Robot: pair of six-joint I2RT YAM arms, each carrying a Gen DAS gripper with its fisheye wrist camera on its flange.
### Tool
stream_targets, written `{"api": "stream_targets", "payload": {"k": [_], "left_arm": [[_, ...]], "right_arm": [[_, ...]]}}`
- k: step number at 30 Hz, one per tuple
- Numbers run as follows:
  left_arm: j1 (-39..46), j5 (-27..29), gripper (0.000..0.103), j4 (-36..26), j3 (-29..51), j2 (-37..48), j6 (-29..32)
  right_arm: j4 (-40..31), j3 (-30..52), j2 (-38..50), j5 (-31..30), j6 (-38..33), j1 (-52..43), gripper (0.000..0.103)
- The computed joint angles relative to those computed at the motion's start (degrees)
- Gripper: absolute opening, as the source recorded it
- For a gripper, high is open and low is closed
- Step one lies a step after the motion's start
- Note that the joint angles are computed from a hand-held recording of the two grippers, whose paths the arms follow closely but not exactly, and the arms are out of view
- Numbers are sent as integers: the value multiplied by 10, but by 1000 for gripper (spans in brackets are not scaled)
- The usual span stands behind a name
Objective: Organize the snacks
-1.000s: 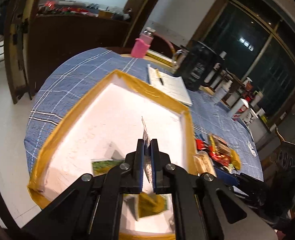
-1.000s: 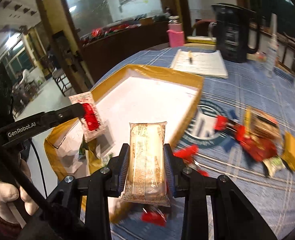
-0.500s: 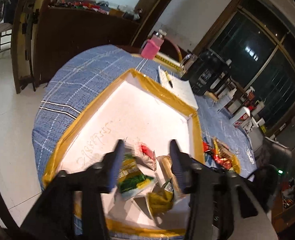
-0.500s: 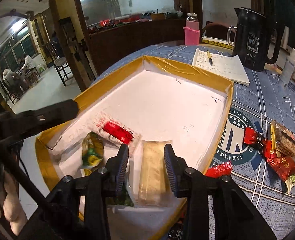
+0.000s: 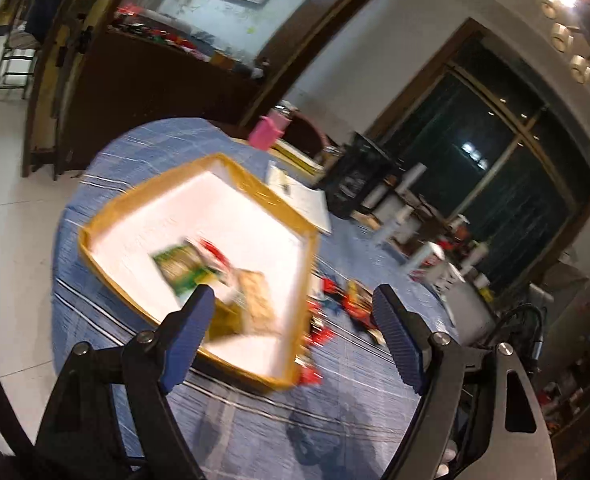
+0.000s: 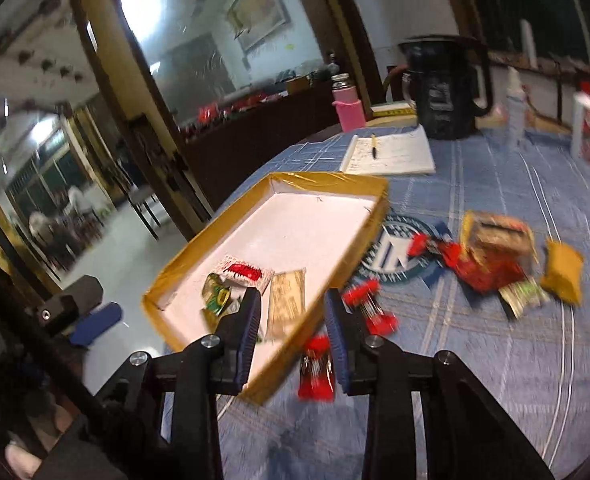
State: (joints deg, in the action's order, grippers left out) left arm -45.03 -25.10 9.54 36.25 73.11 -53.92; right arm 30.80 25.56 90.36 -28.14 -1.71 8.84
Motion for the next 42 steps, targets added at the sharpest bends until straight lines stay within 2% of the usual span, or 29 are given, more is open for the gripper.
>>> {"api": "stream_targets", "payload": {"k": [4,9,11,14,18,22,28,34,42], "left_arm": [[-72,-38,81,-50,67,36,11],[-141,-62,81,-93,148,100,28],[-160,-62,81,-103,176,123,33],[-173,-60,81,-124,215,152,39],[-186,-85,81,-120,229,174,39],[-177,-57,81,-107,223,194,25],[-170,-43,81,-86,168,163,28],[-145,-21,81,-54,108,131,29],[-114,12,81,-18,74,124,45]], "right_arm": [[-2,-47,-29,-103,1,-116,32],[-86,-54,-46,-226,-73,-299,33],[-118,-44,-47,-236,-106,-355,34],[-170,-9,-35,-210,-161,-425,34],[-167,32,-16,-186,-169,-481,34],[-182,89,38,-160,-145,-463,34],[-141,114,100,-100,-113,-395,34],[-126,141,127,1,-87,-281,34],[-186,275,194,119,-18,-158,34]]}}
